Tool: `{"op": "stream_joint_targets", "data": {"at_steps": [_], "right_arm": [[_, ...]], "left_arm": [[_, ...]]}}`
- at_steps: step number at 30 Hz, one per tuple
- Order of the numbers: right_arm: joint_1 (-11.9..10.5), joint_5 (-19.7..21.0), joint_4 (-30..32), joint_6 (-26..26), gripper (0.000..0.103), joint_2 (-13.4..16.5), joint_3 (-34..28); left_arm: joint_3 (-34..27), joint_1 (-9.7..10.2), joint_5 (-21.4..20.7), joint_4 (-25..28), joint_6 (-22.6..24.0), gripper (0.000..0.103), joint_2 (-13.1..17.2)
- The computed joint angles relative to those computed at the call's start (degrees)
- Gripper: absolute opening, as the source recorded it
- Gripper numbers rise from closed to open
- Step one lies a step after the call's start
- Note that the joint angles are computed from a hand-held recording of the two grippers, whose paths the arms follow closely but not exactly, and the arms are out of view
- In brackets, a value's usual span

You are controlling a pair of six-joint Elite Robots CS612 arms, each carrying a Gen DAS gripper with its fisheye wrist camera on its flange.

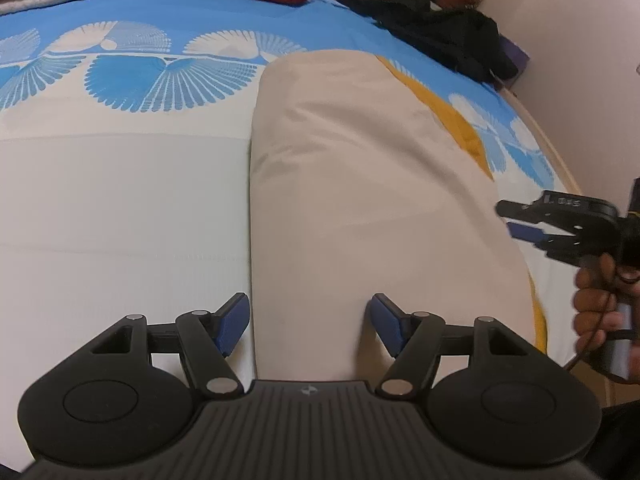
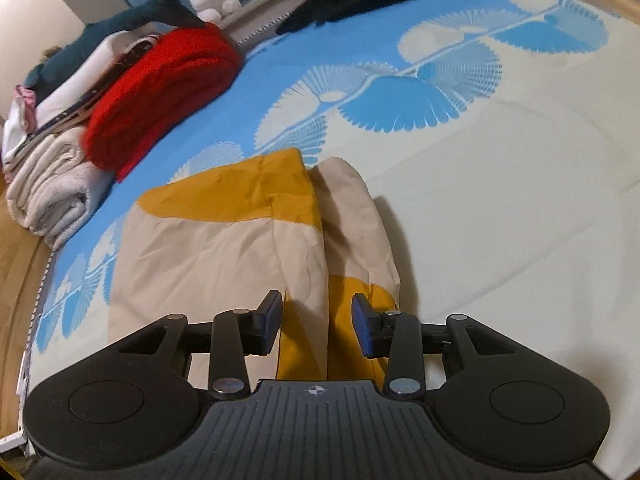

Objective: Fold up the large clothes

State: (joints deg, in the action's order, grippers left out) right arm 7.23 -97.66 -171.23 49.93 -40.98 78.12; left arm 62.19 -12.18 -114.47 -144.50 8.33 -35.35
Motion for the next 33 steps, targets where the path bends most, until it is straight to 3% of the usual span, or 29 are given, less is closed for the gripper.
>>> {"op": "stream_joint_targets", "data": {"at_steps": [3, 5, 7, 8, 10, 12, 15, 17, 19, 21, 22, 23, 25, 28, 30, 31, 33], "right_arm": [[-0.4, 1.6, -0.1, 0.7, 0.039, 1.5, -1.8], [-0.6, 2.6, -0.7, -0.7, 0.007, 2.1, -2.6], [-0.2, 0.7, -2.8, -2.8, 0.000, 2.4, -3.1], [0.0, -1.0, -6.8, -3.4, 0.000, 2.6, -2.7], [0.4, -5.9, -10.8, -1.1, 0.000, 2.6, -2.4], [0.6, -9.6, -5.1, 1.3, 0.000, 2.0, -2.4], [0.9, -13.7, 11.4, 2.6, 0.000, 1.5, -4.4], [0.6, -12.5, 13.3, 5.7, 0.000, 0.9, -3.5], [0.5, -13.3, 7.2, 6.7, 0.003, 0.3, -1.5], [0.6, -13.2, -2.7, 3.9, 0.003, 0.0, 0.4], [0.5, -11.5, -6.8, 2.7, 0.011, 0.1, 1.0], [0.2, -8.1, -10.6, 1.7, 0.033, 0.0, 1.9], [-0.5, -1.9, -12.0, 1.0, 0.056, -0.4, 2.8], [-0.8, 5.5, -5.7, -2.5, 0.049, -0.6, 2.2], [-0.5, 6.3, -3.0, -6.7, 0.015, -0.5, 1.6], [-0.3, 6.9, -3.0, -8.6, 0.007, -0.6, 1.5], [0.3, 5.2, -4.7, -11.5, 0.003, -0.6, 1.4]], "left_arm": [[-0.1, -0.07, 0.2, -0.4, -0.3, 0.073, 0.1], [-0.2, -0.16, 0.5, 0.0, -0.5, 0.073, 0.1], [-0.3, -0.28, 0.7, 0.2, -0.5, 0.073, 0.1], [-0.3, -0.27, 0.4, 0.2, -0.3, 0.073, 0.1], [-0.1, -0.35, -0.1, 0.6, 0.5, 0.073, 0.0], [0.2, -0.65, 1.4, 1.0, 1.8, 0.073, -0.1], [0.1, -0.78, 2.3, 2.8, 2.6, 0.073, -0.2], [-0.1, -0.56, 1.1, 2.8, 2.2, 0.073, -0.1], [-0.1, -0.51, 0.7, 1.9, 1.8, 0.073, -0.1], [-0.1, -0.47, 0.3, 1.6, 1.0, 0.073, 0.0], [-0.2, -0.49, 0.3, 1.6, 0.8, 0.073, 0.0], [-0.1, -0.54, 0.4, 1.6, 0.8, 0.073, 0.0], [-0.1, -0.72, 0.5, 1.8, 1.0, 0.073, -0.1], [-0.2, -0.85, 0.8, 1.6, 1.4, 0.073, 0.0], [-0.4, -0.81, 1.0, 1.2, 0.8, 0.073, 0.2], [-0.1, -0.78, 1.2, -0.1, -0.1, 0.073, 0.2], [0.3, -0.64, 1.2, -4.0, -2.9, 0.073, 0.2]]}}
